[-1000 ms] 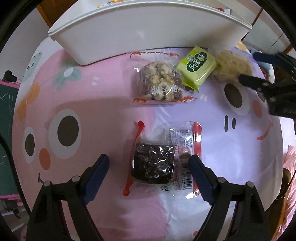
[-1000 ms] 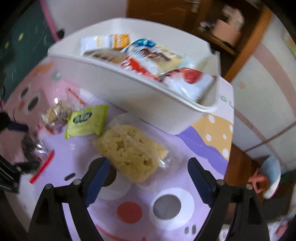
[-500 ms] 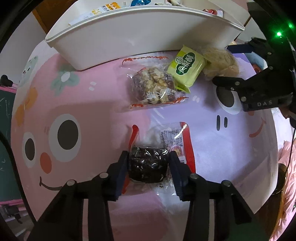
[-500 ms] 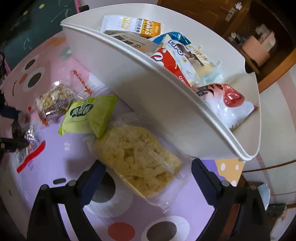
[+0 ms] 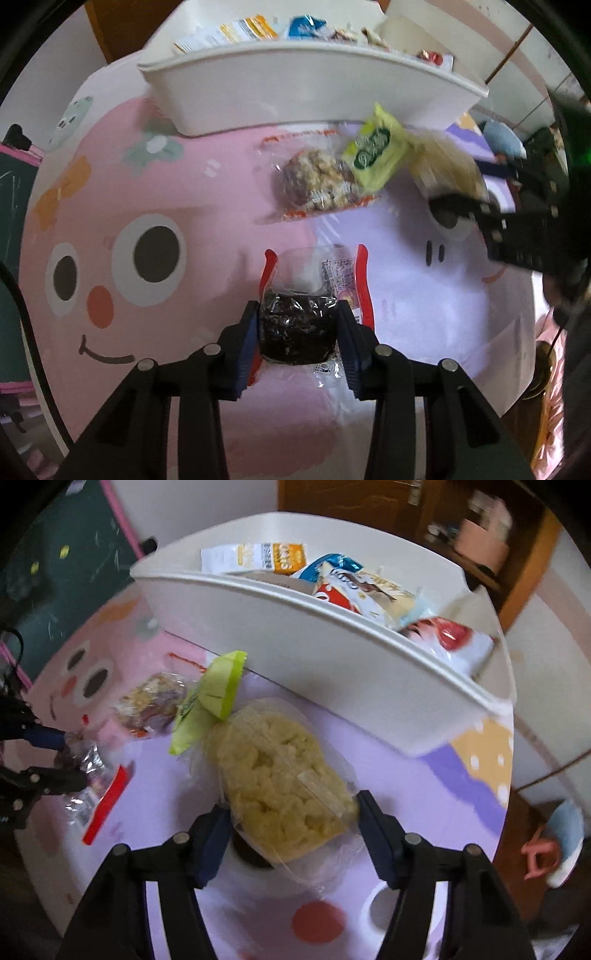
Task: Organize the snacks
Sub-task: 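Lift chocolate bag over basket with left tool while right tool carries puff bag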
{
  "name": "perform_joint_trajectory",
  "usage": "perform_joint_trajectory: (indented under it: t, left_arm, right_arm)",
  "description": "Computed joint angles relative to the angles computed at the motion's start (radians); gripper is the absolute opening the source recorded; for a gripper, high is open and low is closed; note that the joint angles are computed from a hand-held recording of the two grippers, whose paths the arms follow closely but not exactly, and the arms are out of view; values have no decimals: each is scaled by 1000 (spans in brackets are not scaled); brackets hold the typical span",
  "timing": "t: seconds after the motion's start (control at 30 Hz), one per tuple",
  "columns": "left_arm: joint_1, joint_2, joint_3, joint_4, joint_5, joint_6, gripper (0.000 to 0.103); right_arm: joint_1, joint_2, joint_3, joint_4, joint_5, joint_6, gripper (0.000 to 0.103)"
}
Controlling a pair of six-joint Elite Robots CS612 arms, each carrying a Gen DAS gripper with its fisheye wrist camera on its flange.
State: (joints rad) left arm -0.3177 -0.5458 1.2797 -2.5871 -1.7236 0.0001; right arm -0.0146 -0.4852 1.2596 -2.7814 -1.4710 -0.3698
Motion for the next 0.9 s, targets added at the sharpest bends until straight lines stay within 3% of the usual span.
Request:
perform_joint_trajectory:
  t: [0.23,0.47,0.73,0.9]
  left_arm:
    - [10,-71,54,-103,-16,-4,39]
    - [21,-124,5,-209,-37,-7,39]
    - [15,-142,-102,-294,41,18,39]
    - [14,-132,-184,-267,60,22,39]
  right_arm:
    - [-15,-85,143,-143,78,183,65]
    - [-19,-174,216,-298,107,296,65]
    - [-28,-235,150,-391,124,348,65]
    - [-25,-249,84,-381,104,377,65]
